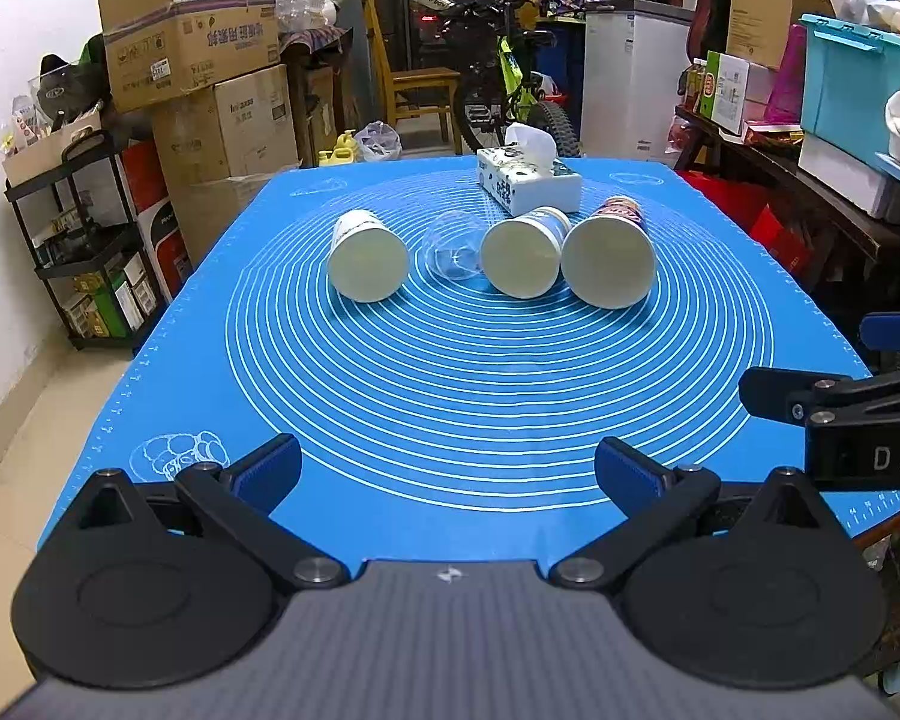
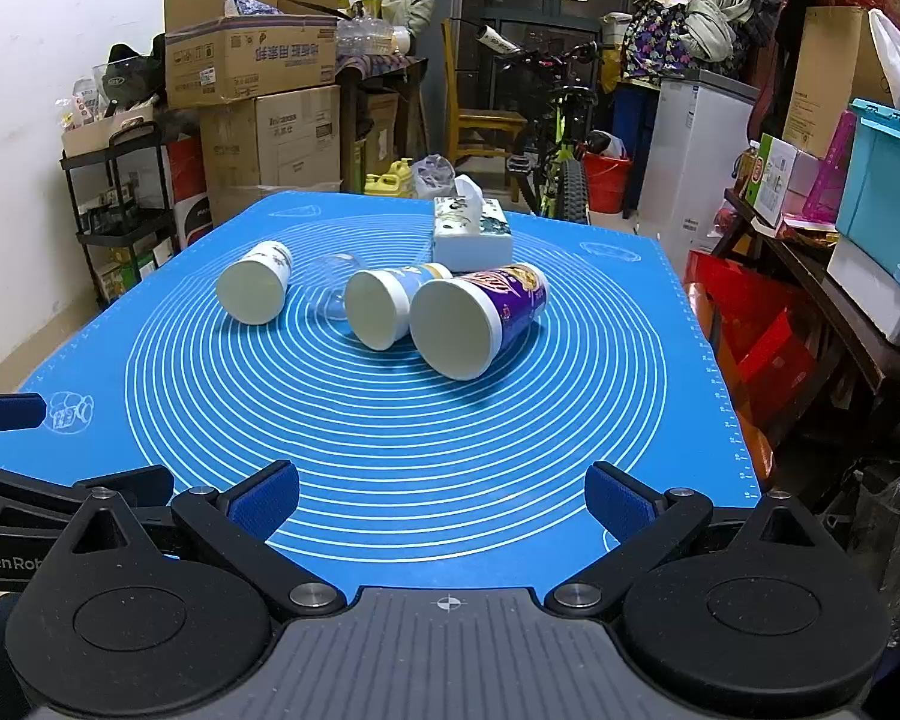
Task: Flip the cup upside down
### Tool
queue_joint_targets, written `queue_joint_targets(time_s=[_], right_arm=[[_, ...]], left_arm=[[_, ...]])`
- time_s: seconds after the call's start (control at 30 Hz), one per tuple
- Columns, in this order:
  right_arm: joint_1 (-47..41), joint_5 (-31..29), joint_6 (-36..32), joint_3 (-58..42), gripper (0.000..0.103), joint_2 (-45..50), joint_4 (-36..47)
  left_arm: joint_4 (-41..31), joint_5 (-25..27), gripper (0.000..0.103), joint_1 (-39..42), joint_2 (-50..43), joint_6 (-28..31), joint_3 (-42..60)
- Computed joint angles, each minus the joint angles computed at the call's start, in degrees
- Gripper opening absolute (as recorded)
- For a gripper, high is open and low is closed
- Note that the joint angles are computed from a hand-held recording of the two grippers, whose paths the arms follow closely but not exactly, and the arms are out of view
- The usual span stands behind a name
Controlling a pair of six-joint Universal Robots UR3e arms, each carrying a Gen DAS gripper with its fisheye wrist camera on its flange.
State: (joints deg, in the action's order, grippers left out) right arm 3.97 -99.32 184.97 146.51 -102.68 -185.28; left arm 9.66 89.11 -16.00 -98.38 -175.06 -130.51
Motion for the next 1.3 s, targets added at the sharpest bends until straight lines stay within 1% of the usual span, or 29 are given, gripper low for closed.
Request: queue_joint_targets(time_s=[0.73, 1.3], right_arm=[[-0.3, 0.1, -0.2, 0.1, 0.101, -1.8, 1.5], [0.4, -0.7, 0.0, -0.4, 0.101, -2.6, 2.5]], left_arm=[[0.5, -0.2, 0.103, 0.1, -0.3, -0.2, -0.1], [-0.7, -0.5, 0.103, -0.1, 0.5, -1.0, 0.2]])
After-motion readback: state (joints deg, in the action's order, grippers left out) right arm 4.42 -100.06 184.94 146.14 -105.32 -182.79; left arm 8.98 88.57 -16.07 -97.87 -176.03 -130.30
